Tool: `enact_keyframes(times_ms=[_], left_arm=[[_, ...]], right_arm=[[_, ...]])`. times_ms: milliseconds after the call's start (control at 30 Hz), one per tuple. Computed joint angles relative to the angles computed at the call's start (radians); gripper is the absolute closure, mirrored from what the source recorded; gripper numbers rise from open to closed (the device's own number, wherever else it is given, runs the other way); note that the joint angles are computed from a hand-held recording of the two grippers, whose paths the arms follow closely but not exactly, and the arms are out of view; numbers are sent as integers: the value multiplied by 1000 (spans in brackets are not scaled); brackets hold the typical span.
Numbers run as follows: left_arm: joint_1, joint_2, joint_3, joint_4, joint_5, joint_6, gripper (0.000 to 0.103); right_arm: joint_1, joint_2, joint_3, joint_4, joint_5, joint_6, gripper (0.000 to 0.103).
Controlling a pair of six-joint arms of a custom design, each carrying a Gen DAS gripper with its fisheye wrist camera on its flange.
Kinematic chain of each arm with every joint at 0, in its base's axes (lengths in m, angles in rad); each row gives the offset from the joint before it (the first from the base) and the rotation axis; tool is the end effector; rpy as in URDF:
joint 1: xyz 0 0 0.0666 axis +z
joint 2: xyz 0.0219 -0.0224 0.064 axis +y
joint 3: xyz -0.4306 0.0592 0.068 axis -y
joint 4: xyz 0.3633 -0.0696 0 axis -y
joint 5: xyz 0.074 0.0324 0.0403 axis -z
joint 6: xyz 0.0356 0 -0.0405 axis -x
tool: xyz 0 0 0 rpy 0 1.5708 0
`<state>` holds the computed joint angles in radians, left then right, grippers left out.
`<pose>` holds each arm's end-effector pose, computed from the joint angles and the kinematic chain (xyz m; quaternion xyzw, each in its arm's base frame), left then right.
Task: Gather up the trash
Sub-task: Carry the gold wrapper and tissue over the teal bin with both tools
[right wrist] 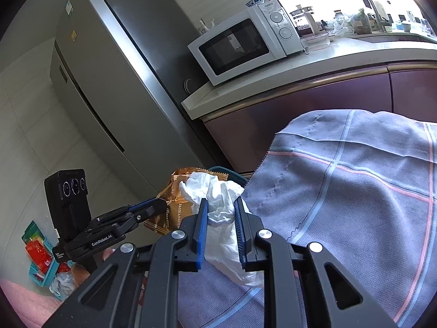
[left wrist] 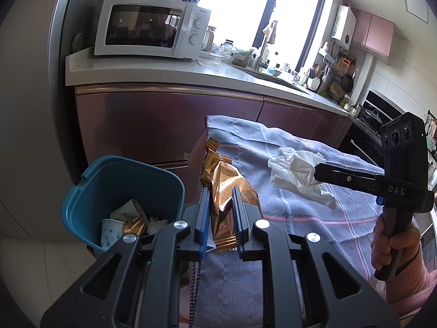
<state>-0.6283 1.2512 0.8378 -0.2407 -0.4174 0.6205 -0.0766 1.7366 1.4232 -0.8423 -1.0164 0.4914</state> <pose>0.3062 -0.2051 0.3498 -0.0883 0.8777 -0.1023 0.4598 0.5436 -0.0118 0.3471 -0.2742 0.8159 0.4066 0.3062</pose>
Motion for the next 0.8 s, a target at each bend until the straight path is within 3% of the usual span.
enact_keyframes(times_ms=[800], left_arm=[[18, -53, -32, -39, -58, 33, 87]], right_arm=[[44, 11, 29, -27, 3, 28, 85]])
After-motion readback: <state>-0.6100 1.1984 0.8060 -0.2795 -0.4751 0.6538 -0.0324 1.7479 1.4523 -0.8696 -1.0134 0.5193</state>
